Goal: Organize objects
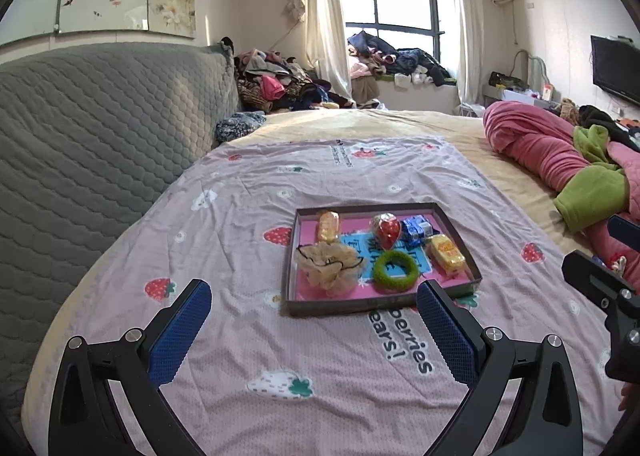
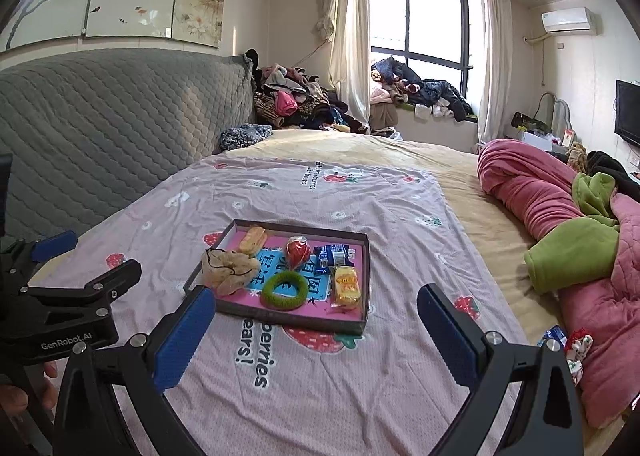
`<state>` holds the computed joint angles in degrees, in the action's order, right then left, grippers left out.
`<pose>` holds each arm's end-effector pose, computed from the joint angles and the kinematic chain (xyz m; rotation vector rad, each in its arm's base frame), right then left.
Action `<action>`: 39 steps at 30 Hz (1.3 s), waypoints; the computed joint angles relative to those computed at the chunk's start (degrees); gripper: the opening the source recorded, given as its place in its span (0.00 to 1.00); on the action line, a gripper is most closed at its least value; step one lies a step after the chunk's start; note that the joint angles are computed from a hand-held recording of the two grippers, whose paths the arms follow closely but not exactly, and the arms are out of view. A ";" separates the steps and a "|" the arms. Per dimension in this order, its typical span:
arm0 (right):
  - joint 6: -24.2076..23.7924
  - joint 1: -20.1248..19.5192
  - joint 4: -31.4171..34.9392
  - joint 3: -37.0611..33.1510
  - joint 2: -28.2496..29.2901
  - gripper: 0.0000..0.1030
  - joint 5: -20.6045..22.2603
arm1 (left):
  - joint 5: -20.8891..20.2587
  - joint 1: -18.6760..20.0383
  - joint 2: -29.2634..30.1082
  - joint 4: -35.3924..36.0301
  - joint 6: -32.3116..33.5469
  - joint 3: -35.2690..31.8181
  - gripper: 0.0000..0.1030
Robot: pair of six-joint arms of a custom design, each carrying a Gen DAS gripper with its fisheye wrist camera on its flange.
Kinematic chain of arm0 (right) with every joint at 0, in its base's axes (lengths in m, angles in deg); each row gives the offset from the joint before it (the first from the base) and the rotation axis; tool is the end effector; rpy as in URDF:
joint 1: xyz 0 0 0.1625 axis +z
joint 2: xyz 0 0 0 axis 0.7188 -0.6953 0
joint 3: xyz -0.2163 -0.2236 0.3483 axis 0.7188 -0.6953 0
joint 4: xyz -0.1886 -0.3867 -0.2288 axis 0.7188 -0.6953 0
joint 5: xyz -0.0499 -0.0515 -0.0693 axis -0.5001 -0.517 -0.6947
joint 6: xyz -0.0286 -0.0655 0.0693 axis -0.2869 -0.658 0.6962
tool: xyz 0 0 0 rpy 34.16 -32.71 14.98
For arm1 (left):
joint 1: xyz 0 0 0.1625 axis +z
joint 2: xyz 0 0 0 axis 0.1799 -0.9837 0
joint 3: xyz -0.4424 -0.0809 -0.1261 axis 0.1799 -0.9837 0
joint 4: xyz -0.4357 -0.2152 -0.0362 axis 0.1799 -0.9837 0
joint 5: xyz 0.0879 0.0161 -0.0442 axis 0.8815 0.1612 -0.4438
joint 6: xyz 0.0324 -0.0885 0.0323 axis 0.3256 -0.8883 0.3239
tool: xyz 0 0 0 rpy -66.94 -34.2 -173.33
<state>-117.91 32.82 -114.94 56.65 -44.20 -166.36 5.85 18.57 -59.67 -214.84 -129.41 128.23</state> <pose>0.0382 -0.4840 0.3505 0.8565 -2.1886 1.0953 -0.3866 -0.4758 -0.0002 0.3296 1.9892 -1.1745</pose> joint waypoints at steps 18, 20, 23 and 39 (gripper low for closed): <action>-0.57 -3.35 1.32 3.26 -3.20 0.99 0.88 | -2.30 -1.50 -2.40 9.32 -11.40 3.53 0.99; -0.46 -3.66 1.57 3.35 -3.34 0.99 0.83 | -2.38 -1.71 -2.40 9.37 -12.14 3.94 0.99; -0.73 -4.15 1.89 3.58 -3.53 0.99 0.77 | -2.76 -1.84 -2.33 10.42 -13.44 4.14 0.99; -1.98 -6.57 2.24 4.49 -3.54 0.99 0.28 | -3.99 -2.15 -1.09 11.32 -16.29 4.92 0.99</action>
<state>-119.89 26.24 -112.70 61.14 -47.75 -166.08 1.86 16.42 -60.76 -203.52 -145.70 133.14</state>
